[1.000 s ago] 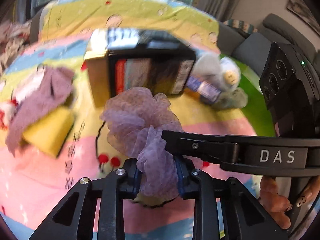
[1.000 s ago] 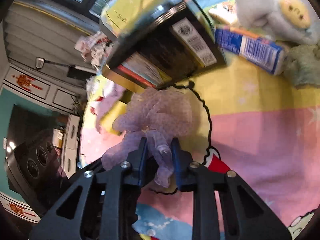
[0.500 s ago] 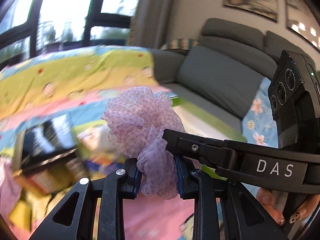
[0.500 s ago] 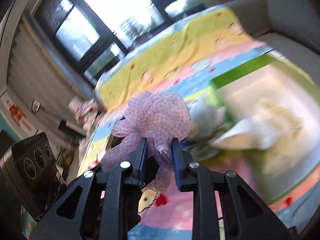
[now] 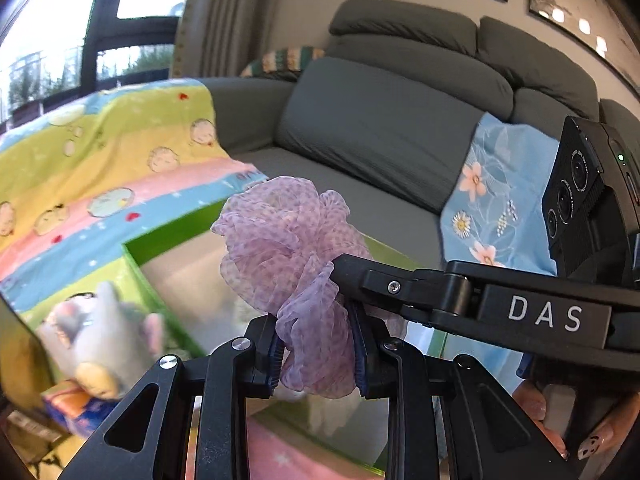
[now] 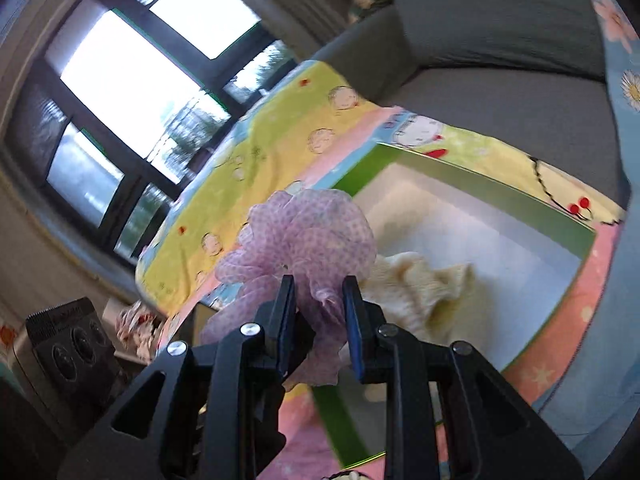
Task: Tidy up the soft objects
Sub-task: 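Carry the bath puff into the green box and release it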
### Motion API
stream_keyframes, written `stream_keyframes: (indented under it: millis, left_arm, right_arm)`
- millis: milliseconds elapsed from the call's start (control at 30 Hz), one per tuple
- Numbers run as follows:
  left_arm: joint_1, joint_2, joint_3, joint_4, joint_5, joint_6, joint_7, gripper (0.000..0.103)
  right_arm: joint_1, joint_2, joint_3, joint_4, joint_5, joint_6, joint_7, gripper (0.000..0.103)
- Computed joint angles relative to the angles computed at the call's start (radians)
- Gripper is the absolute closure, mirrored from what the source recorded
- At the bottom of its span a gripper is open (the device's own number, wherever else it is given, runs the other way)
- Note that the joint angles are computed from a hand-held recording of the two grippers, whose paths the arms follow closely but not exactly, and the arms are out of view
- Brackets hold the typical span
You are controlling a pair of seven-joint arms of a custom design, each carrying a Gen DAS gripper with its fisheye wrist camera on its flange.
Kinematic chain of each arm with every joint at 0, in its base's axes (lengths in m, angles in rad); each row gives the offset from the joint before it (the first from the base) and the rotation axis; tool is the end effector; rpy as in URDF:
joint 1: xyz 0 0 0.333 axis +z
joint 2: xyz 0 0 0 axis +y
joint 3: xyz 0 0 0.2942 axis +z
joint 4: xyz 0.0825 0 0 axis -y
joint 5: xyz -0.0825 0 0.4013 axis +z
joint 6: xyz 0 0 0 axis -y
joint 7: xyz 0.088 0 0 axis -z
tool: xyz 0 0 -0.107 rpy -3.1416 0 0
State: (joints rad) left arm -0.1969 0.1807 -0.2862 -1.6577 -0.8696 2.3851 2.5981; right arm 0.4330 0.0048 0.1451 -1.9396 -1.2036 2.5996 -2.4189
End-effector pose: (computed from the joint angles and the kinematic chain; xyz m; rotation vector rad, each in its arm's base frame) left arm 0.5990 -0.3069 0.5436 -0.7728 2.6472 -1.4033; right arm 0.5072 0.3533 0.5139 -0.7533 1.9700 -0.4487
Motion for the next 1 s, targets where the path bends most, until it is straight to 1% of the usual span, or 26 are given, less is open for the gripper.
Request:
stream_keyframes:
  millis: [33, 167, 267, 333, 367, 400, 467, 533, 567, 600, 633, 700, 733, 767, 800, 900, 967, 1000]
  left_arm:
    - [-0.007, 0.017, 0.001, 0.018, 0.025, -0.011, -0.022, 0.075]
    - [-0.021, 0.072, -0.005, 0.075, 0.093, -0.058, -0.093, 0.075]
    - [-0.027, 0.106, -0.011, 0.11, 0.131, -0.076, -0.147, 0.075]
    - [-0.027, 0.12, -0.014, 0.126, 0.147, -0.081, -0.172, 0.075]
    - [-0.027, 0.124, -0.016, 0.131, 0.155, -0.084, -0.183, 0.075]
    - [-0.029, 0.125, -0.017, 0.13, 0.166, -0.079, -0.193, 0.075]
    - [-0.034, 0.117, -0.019, 0.115, 0.186, -0.055, -0.201, 0.075]
    - [-0.034, 0.103, -0.02, 0.098, 0.199, -0.048, -0.198, 0.075]
    - [-0.03, 0.094, -0.02, 0.091, 0.197, -0.048, -0.196, 0.07]
    - [-0.025, 0.084, -0.02, 0.084, 0.189, -0.051, -0.195, 0.062]
    - [-0.019, 0.075, -0.02, 0.078, 0.175, -0.055, -0.195, 0.057]
    - [-0.006, 0.049, -0.017, 0.057, 0.139, -0.051, -0.185, 0.044]
    - [0.0, 0.035, -0.014, 0.046, 0.124, -0.048, -0.178, 0.041]
    - [0.005, 0.021, -0.01, 0.035, 0.109, -0.046, -0.17, 0.035]
    - [0.012, -0.001, -0.005, 0.016, 0.088, -0.039, -0.16, 0.029]
    - [0.024, -0.037, 0.017, -0.009, 0.062, -0.048, -0.162, 0.02]
    - [0.035, -0.056, 0.034, -0.02, 0.046, -0.065, -0.18, 0.018]
    - [0.044, -0.068, 0.042, -0.029, 0.029, -0.074, -0.185, 0.017]
  right_arm:
    - [-0.001, -0.006, -0.001, -0.011, 0.014, -0.009, 0.0, 0.08]
    - [0.003, -0.012, 0.007, -0.02, 0.128, -0.119, -0.065, 0.08]
    - [-0.004, -0.03, 0.005, -0.055, 0.169, -0.121, -0.051, 0.08]
    - [-0.008, -0.034, 0.006, -0.066, 0.233, -0.143, -0.084, 0.082]
    - [-0.007, -0.036, 0.01, -0.066, 0.236, -0.16, -0.087, 0.082]
    - [-0.008, -0.036, 0.012, -0.064, 0.237, -0.168, -0.088, 0.079]
    - [-0.011, -0.044, 0.013, -0.074, 0.22, -0.164, -0.063, 0.079]
    - [-0.01, -0.046, 0.019, -0.073, 0.222, -0.175, -0.062, 0.079]
    - [-0.008, -0.048, 0.022, -0.071, 0.23, -0.192, -0.065, 0.078]
    - [-0.006, -0.046, 0.025, -0.065, 0.237, -0.206, -0.074, 0.075]
    - [-0.004, -0.044, 0.027, -0.059, 0.24, -0.222, -0.084, 0.072]
    - [0.002, -0.045, 0.032, -0.052, 0.23, -0.244, -0.095, 0.058]
    - [0.004, -0.046, 0.033, -0.052, 0.216, -0.247, -0.086, 0.055]
    - [0.006, -0.048, 0.036, -0.051, 0.201, -0.253, -0.075, 0.048]
    - [0.009, -0.048, 0.038, -0.046, 0.193, -0.261, -0.074, 0.045]
    - [0.023, -0.035, 0.047, -0.01, 0.193, -0.309, -0.124, 0.021]
    - [0.037, -0.02, 0.053, 0.023, 0.166, -0.347, -0.157, 0.013]
    - [0.044, -0.012, 0.054, 0.038, 0.151, -0.36, -0.171, 0.012]
